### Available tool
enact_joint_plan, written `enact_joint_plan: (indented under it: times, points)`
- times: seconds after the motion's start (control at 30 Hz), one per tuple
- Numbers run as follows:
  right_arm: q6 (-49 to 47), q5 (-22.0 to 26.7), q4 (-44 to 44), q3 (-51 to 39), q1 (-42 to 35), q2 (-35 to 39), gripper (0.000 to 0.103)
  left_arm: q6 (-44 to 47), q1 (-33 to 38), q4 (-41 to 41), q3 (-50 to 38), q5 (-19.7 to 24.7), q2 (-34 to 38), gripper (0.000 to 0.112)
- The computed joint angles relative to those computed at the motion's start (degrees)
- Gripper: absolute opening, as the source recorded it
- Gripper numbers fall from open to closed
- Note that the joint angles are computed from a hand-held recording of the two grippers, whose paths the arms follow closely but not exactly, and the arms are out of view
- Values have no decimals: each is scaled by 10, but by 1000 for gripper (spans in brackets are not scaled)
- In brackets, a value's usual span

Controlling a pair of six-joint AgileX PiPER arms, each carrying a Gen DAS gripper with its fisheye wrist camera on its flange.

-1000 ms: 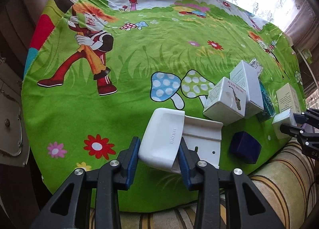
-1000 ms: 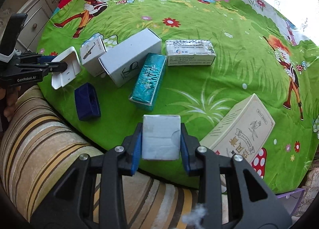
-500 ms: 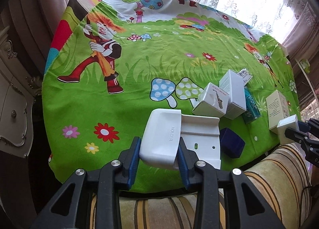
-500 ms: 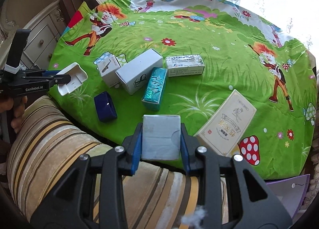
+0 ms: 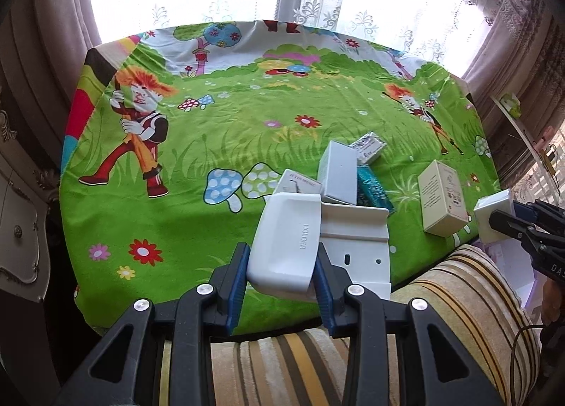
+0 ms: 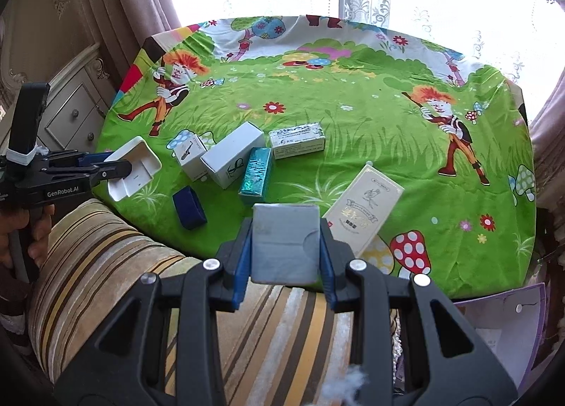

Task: Organize rigid objects

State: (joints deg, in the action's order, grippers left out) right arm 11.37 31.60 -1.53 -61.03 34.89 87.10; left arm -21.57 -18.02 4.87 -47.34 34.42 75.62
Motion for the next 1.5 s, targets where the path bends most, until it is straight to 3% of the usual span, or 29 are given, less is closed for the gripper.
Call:
enact_joint_plan:
  times: [0.4, 0.8, 1.2, 1.5]
  points:
    - [-24, 1, 34, 118, -103, -156, 38, -65, -145, 36, -81, 18, 58, 36]
    - [-236, 57, 174, 208, -355, -279, 38, -70, -280, 57, -230, 63, 174, 36]
    - [-508, 107, 320, 270, -642, -286, 38, -2, -386, 45, -437, 150, 328, 36]
    - [-643, 77, 373, 289, -788, -209, 38, 94, -446, 30, -707, 288, 501, 36]
